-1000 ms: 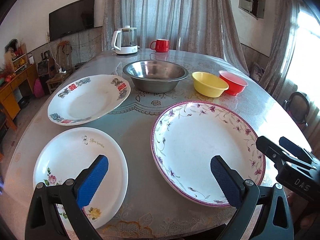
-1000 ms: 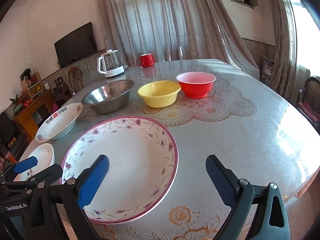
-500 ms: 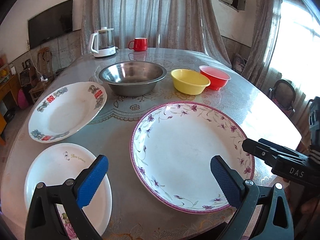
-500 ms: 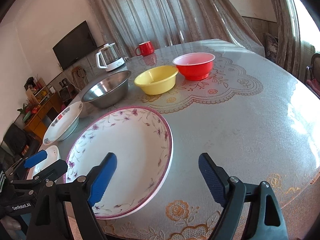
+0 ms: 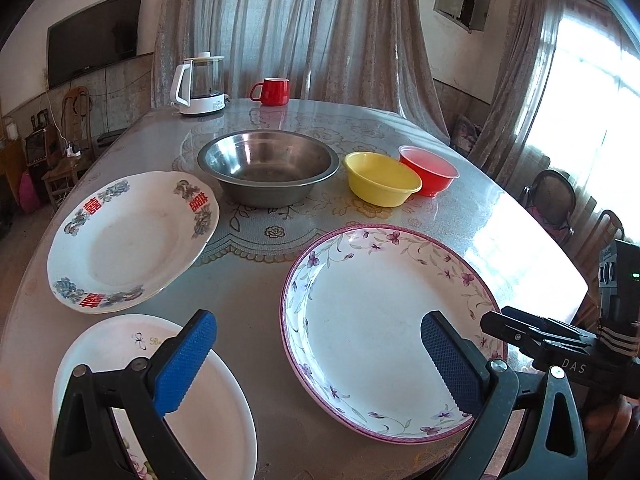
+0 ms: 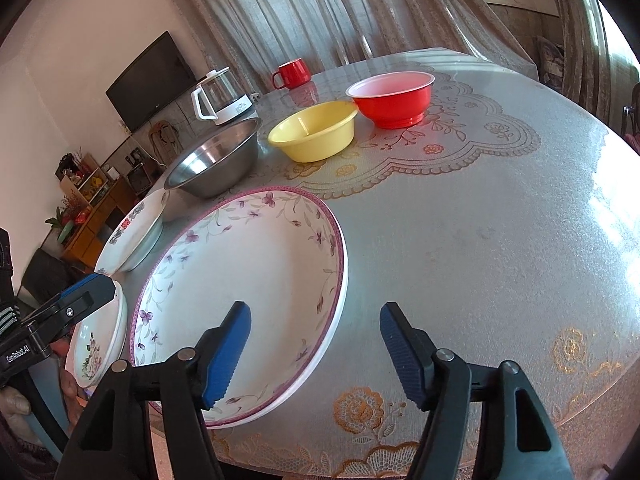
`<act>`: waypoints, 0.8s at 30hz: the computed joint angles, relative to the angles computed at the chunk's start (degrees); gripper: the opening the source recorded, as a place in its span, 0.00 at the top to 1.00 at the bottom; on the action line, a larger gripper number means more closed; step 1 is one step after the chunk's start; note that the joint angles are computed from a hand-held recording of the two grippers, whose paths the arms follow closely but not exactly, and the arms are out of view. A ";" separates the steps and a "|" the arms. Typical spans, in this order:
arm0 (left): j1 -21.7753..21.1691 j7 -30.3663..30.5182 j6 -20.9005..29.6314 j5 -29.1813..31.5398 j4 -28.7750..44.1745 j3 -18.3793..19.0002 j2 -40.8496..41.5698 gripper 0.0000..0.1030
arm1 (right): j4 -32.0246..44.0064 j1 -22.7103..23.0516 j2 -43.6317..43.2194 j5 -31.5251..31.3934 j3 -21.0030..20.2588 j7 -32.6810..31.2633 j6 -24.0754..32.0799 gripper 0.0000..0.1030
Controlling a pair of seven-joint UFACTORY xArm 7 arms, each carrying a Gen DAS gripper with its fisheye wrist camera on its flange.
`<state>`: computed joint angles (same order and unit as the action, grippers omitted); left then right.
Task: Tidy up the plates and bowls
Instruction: 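Grip the rim of the purple-floral plate with both tools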
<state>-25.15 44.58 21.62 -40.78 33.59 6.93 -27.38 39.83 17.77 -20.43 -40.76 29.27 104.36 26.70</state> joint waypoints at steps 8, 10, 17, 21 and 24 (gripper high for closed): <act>2.40 -2.74 2.71 3.18 3.19 -2.19 4.81 0.28 | -0.65 0.63 0.57 1.38 -0.96 -1.01 -0.74 0.68; 3.06 -2.98 3.43 3.53 4.34 -2.75 6.41 0.38 | -0.82 0.49 0.76 1.29 -0.96 -0.90 -1.31 0.72; 6.25 -4.61 5.85 6.47 7.36 -5.43 10.80 0.59 | -0.95 0.20 1.01 0.34 -0.93 -1.17 -2.13 0.73; 7.51 -5.78 7.28 7.72 8.35 -6.47 12.34 0.66 | -1.00 0.20 1.38 0.40 -1.36 -2.43 -3.46 0.73; 8.02 -6.96 4.69 9.24 6.99 -7.88 11.77 0.72 | -0.44 0.10 2.05 0.03 -1.20 -3.56 -3.63 0.73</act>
